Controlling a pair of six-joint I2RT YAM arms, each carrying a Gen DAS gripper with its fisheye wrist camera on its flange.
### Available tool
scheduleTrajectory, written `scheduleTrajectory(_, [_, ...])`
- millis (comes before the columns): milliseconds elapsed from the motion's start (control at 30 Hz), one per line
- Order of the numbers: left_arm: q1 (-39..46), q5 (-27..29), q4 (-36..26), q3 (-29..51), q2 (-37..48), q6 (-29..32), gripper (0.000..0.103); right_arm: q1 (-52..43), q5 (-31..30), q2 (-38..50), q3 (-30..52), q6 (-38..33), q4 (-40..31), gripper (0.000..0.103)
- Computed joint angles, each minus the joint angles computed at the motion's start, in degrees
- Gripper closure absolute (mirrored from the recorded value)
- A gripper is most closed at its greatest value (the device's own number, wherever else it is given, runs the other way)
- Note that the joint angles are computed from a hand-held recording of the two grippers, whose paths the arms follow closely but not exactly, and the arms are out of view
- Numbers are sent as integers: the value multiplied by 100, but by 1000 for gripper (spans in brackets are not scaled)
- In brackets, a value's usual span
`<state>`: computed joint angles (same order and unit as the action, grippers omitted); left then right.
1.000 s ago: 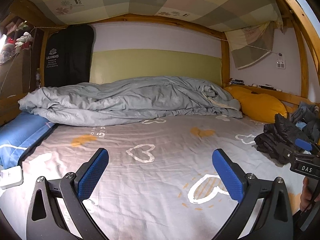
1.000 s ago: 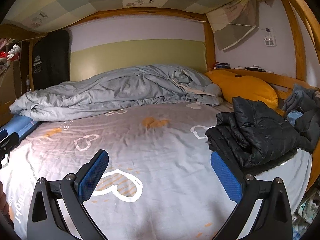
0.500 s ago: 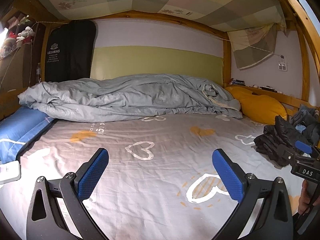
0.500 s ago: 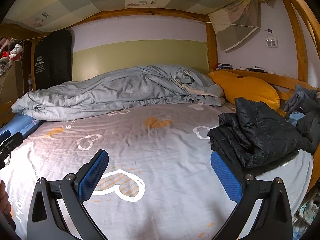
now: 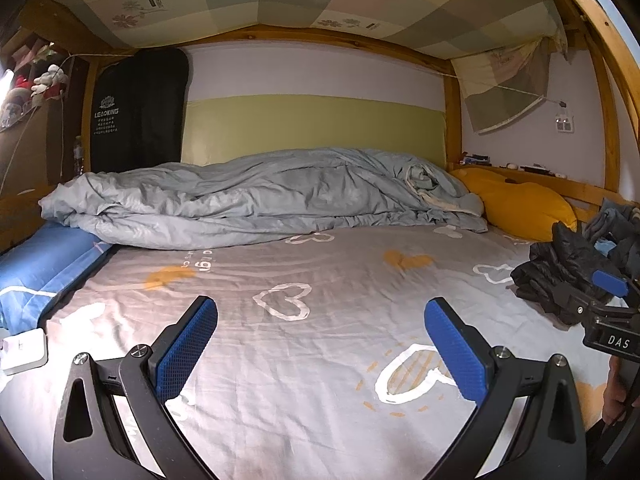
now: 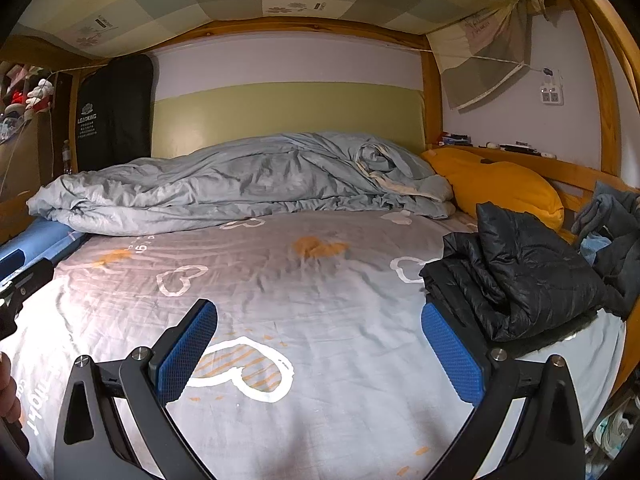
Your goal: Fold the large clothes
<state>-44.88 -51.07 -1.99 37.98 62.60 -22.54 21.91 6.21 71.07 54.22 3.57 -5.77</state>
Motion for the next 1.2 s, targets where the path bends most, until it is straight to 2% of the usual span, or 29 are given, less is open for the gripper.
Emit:
scheduleTrajectory(467, [90,140,-114,-18,-79,-115,0,-9,-30,-60,-52,20,28,0])
scheduleTrajectory(833, [74,30,-244,59,-78,-231,0,10,-11,-54,-34,32,-4,0])
scheduleTrajectory(1200, [39,-77,-110,5,-166,-101,0,45,20,-54,-28,37,-17,0])
